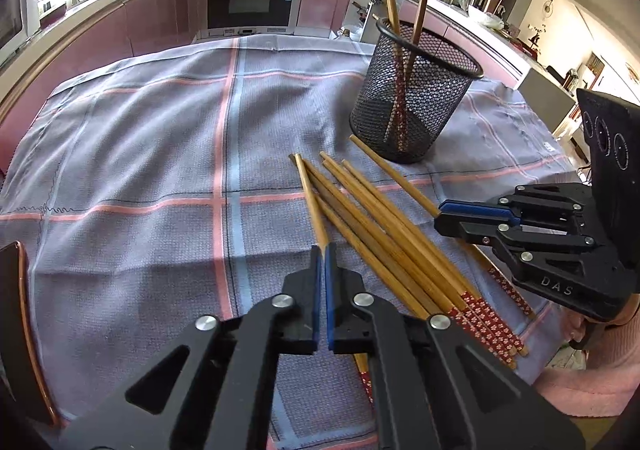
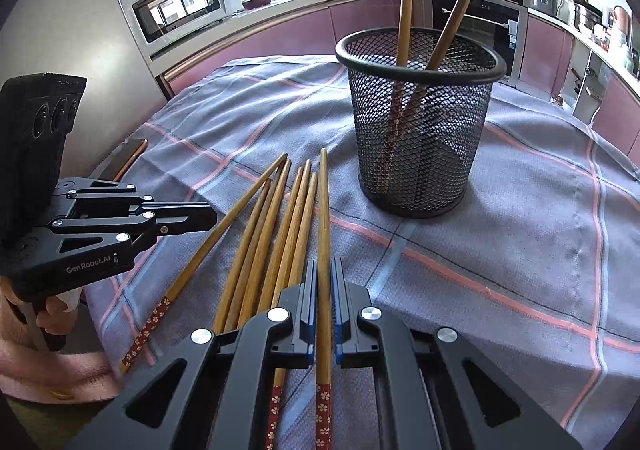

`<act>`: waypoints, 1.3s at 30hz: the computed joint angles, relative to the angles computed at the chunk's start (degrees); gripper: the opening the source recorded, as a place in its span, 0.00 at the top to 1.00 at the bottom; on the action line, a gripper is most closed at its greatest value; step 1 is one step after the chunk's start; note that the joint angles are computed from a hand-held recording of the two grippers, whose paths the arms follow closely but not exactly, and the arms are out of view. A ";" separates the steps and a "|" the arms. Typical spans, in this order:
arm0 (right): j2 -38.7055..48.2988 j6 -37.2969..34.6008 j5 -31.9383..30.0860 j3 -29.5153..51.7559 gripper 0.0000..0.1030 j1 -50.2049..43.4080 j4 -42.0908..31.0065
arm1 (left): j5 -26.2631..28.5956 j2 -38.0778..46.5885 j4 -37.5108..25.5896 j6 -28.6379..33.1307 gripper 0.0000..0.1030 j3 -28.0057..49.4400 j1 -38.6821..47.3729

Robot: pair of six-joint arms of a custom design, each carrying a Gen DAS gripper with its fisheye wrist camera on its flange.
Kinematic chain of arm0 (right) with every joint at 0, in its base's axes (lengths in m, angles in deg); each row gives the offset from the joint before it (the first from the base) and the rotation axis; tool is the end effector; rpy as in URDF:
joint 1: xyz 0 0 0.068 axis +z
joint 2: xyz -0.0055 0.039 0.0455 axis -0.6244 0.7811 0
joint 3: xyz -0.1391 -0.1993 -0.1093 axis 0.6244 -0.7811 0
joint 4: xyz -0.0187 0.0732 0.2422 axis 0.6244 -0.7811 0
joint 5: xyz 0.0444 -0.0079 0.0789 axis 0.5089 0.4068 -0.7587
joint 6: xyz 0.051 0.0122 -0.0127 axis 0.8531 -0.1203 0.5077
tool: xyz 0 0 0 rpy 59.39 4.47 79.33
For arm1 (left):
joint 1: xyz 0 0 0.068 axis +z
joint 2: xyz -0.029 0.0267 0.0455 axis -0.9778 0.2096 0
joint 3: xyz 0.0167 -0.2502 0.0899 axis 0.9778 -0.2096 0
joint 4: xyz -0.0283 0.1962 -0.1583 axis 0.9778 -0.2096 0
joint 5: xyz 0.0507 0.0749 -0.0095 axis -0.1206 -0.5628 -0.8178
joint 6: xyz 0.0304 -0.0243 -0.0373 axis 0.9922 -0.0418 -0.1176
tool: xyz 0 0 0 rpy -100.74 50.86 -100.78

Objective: Organize utensils
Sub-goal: 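Close the right gripper on a chopstick while the left gripper grasps another, then raise the right gripper's chopstick over the cup while the left gripper carries its chopstick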

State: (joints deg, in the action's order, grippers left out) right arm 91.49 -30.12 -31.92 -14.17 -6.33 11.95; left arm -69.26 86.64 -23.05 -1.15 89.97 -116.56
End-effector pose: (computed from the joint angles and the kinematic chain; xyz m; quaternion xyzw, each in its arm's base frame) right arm 0.1775 0.1072 0.1666 -0.0298 0.9465 0.1054 0.3036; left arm 0.2725 -0.2249 0.1230 0.2959 0.9035 -0.1814 0.2513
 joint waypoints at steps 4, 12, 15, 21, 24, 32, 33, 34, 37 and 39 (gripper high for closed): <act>1.83 0.03 0.92 0.64 0.95 0.76 0.18 | -0.68 0.54 0.48 0.75 0.84 0.32 -0.37; 6.10 -0.80 5.00 3.28 0.85 2.53 -0.12 | -2.01 4.31 -0.90 1.54 0.80 4.14 -1.23; 7.98 -1.85 6.56 4.57 0.84 2.94 -0.06 | -2.59 5.30 -1.58 1.43 0.84 5.74 -1.55; 8.75 -2.83 4.70 5.13 0.95 1.86 0.83 | -3.21 5.64 -0.50 -0.10 0.89 5.72 -1.79; 7.16 -2.17 3.50 4.41 0.95 1.39 1.20 | -1.88 4.72 0.31 -0.78 0.93 4.73 -1.44; -3.66 -2.62 0.47 2.06 0.95 -0.06 0.06 | 1.92 -3.43 2.13 -0.20 0.93 -0.12 0.04; -5.10 -2.62 0.14 1.94 0.95 -0.19 -0.21 | 2.93 -4.58 2.14 -0.06 0.93 -0.59 0.45; -6.74 -2.65 -0.04 1.78 0.95 -0.31 -0.80 | 3.66 -5.83 2.06 0.05 0.93 -0.97 0.79; -11.47 -3.03 -1.28 1.66 0.95 -1.22 -1.95 | 5.23 -9.72 2.27 0.40 0.93 -2.20 1.55; -14.20 -3.11 -2.00 1.61 0.95 -2.06 -2.59 | 6.76 -12.29 2.53 0.53 0.93 -2.98 2.04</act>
State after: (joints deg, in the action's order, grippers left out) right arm 77.28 -33.23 -33.92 -12.55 -8.39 9.35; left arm -62.50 74.35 -20.52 -0.61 86.99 -114.52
